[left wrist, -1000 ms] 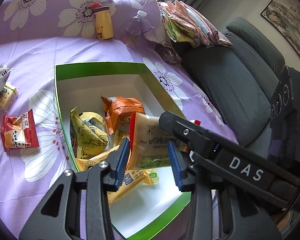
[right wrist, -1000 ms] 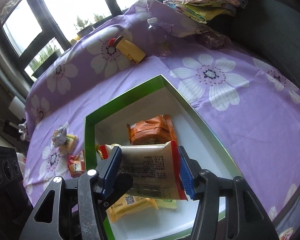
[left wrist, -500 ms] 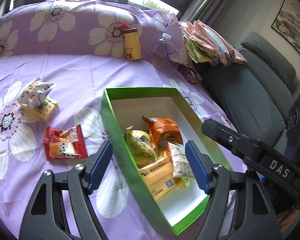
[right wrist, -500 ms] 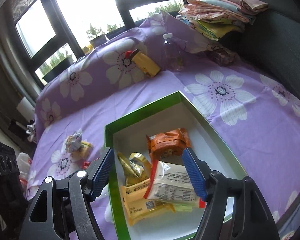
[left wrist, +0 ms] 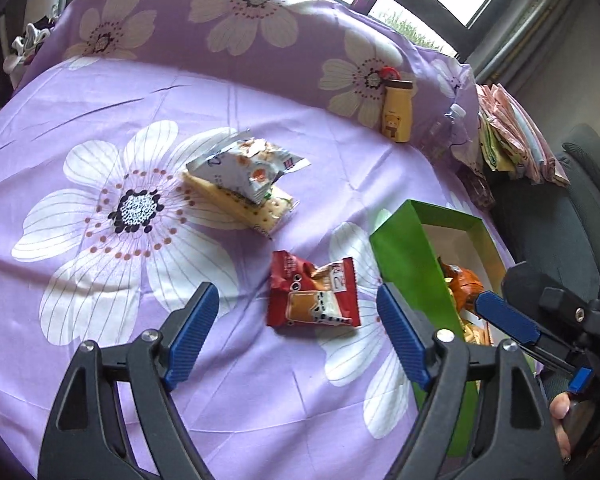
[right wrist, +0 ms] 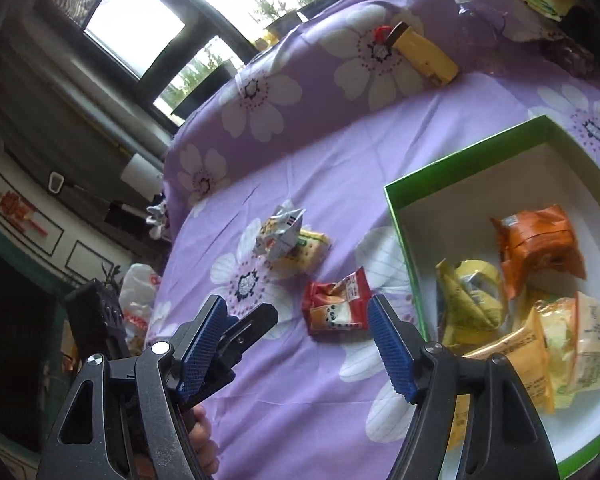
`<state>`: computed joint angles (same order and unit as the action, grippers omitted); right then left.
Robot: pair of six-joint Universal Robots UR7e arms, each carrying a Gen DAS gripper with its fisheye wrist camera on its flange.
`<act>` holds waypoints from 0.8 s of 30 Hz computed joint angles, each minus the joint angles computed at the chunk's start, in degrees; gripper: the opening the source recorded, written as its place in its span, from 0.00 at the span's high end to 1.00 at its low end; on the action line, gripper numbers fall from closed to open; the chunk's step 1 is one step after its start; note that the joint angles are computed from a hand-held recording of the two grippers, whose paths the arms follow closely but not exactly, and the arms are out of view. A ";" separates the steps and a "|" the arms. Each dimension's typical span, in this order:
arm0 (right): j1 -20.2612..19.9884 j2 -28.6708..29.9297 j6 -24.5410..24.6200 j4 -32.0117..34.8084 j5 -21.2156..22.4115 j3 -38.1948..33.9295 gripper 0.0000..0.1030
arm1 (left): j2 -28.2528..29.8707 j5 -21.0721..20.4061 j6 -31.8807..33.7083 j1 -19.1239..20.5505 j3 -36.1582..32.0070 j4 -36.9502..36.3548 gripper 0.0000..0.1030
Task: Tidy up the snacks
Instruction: 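Move the right gripper to the red snack packet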
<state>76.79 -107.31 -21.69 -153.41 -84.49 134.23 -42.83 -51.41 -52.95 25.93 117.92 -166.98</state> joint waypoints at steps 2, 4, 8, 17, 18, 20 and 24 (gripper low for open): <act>1.74 2.86 0.73 -1.44 -2.53 -0.25 0.29 | 0.10 -0.73 -0.72 0.67 0.88 -1.05 0.22; 3.19 5.55 1.15 -3.14 -4.94 -0.35 0.34 | 0.61 -1.49 -0.36 1.08 1.45 -2.48 0.25; 5.71 11.31 3.53 -6.30 -11.52 -1.31 0.44 | 2.01 -3.63 1.50 1.88 1.47 -3.83 0.35; 7.35 18.42 4.68 -11.12 -21.66 -2.66 0.44 | 3.85 -7.56 1.96 4.02 0.98 -7.07 0.40; 7.19 18.73 4.98 -11.01 -21.58 -2.93 0.44 | 3.97 -7.48 2.17 4.03 0.86 -7.21 0.40; 6.93 19.21 4.93 -11.21 -21.58 -3.16 0.44 | 4.06 -7.34 2.62 4.05 0.67 -6.93 0.41; 7.51 20.82 4.30 -13.80 -23.75 -3.02 0.44 | 4.79 -6.23 3.48 3.95 -0.64 -5.16 0.42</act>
